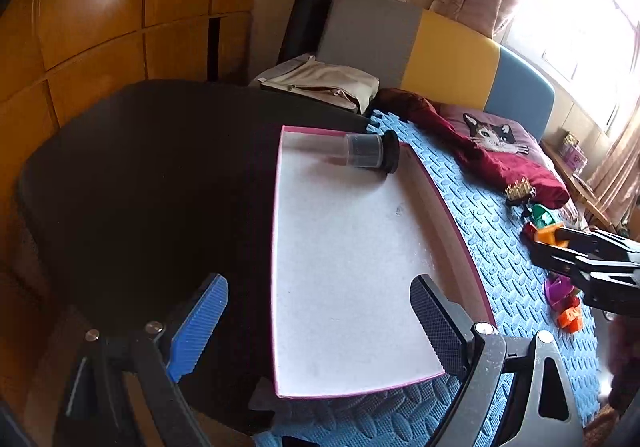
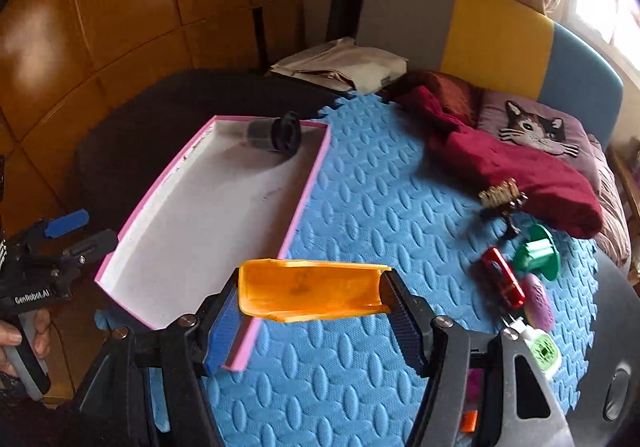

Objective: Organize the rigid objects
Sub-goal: 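Carry the orange piece into the white tray and release it with the right gripper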

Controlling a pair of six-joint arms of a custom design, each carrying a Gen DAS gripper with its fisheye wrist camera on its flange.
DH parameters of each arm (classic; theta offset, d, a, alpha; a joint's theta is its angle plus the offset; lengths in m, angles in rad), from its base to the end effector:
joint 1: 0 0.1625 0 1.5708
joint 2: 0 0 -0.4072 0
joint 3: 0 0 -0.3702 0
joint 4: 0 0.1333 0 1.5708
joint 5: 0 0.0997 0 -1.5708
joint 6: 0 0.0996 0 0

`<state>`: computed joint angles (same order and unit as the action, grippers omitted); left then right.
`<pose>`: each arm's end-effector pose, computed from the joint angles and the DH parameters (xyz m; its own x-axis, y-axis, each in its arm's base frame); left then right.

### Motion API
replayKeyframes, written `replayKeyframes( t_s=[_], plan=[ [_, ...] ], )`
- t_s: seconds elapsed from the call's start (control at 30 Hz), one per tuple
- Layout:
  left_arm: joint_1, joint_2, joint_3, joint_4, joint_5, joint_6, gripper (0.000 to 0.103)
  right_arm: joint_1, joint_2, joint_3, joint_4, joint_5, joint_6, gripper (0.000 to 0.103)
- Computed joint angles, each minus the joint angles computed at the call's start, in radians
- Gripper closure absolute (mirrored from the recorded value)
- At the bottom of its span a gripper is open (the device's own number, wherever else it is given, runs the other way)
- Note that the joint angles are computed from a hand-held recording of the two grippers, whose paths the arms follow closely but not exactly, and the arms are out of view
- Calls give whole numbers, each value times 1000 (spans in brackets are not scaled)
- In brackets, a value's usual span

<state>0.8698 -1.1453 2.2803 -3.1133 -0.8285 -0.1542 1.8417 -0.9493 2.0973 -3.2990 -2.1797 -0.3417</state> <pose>-0.1337 -0.4695 0.1699 -0.8182 0.1596 -0.5524 0.4721 0.7349 -0.4869 0.2119 -0.4779 0.1423 -0.7487 -0.1922 0.6344 -0.5038 0.7869 -0.3562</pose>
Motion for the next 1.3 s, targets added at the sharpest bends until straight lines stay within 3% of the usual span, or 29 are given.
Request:
replayKeyframes(
  t_s=[0.17,0.3,0.63,0.73,0.87,1.13,1.3],
  plan=[
    [23,-27,-3,-5,35,-5,10,7,114,-146,40,49,-9,36],
    [46,-46,-1,6,52,-28,10,10,201,-266,71,46,-27,36],
    [66,-42,-12,30,61,-38,10,-21,380,-499,186,-107,-68,35],
    [60,-35,-13,28,65,-27,10,-31,366,-476,157,-78,-67,33],
    [54,-27,-17,28,63,-22,10,-28,322,-408,80,-14,-60,22],
    [23,-31,-6,34,66,-20,10,-12,234,-259,-65,27,-27,21],
    [-5,-34,7,41,65,-16,10,-13,177,-160,-142,14,-27,21]
  ],
)
